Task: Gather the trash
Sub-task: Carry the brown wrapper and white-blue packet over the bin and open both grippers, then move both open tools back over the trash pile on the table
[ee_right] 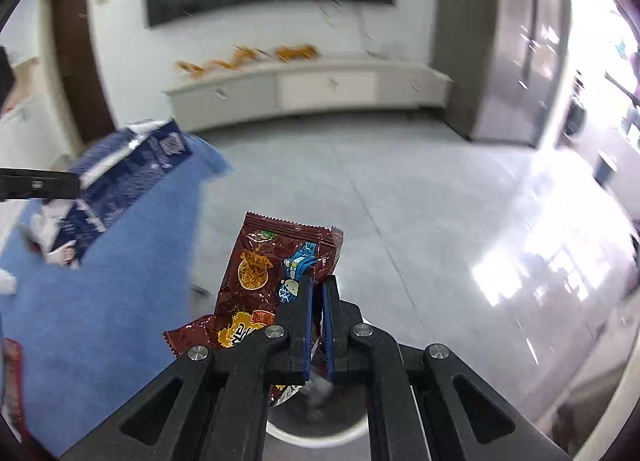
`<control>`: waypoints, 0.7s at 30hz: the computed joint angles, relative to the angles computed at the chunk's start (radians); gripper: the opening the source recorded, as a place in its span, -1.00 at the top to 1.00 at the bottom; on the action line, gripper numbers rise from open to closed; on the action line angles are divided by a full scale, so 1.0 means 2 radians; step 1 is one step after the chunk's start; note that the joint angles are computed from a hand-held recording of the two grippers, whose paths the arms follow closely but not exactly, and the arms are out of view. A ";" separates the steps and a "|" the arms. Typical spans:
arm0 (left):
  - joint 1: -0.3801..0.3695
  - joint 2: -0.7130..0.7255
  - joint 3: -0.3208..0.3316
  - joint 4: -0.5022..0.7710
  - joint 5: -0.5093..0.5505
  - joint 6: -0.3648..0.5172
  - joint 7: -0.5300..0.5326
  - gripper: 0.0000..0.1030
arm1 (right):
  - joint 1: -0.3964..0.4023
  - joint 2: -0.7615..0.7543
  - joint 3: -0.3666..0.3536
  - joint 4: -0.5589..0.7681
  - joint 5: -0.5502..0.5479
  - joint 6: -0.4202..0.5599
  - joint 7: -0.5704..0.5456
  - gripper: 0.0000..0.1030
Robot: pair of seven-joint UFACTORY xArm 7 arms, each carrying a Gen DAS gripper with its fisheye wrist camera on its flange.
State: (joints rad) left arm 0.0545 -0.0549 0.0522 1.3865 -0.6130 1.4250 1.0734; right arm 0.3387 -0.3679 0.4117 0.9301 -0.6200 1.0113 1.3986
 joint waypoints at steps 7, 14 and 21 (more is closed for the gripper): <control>-0.037 -0.001 -0.026 -0.060 0.023 -0.023 -0.048 0.57 | -0.009 -0.018 -0.031 -0.084 0.053 -0.048 0.017 0.82; -0.035 0.006 -0.020 -0.060 0.008 -0.005 -0.023 0.16 | -0.022 0.005 -0.039 -0.102 0.074 -0.068 0.027 0.68; 0.005 0.034 0.007 0.057 -0.036 0.038 -0.002 0.16 | -0.013 0.000 -0.029 -0.081 0.068 -0.054 0.032 0.68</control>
State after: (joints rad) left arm 0.0645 0.0124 0.0653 1.5005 -0.6847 1.5016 1.0701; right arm 0.3127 -0.3689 0.3527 0.7671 -0.4846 0.9038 1.4621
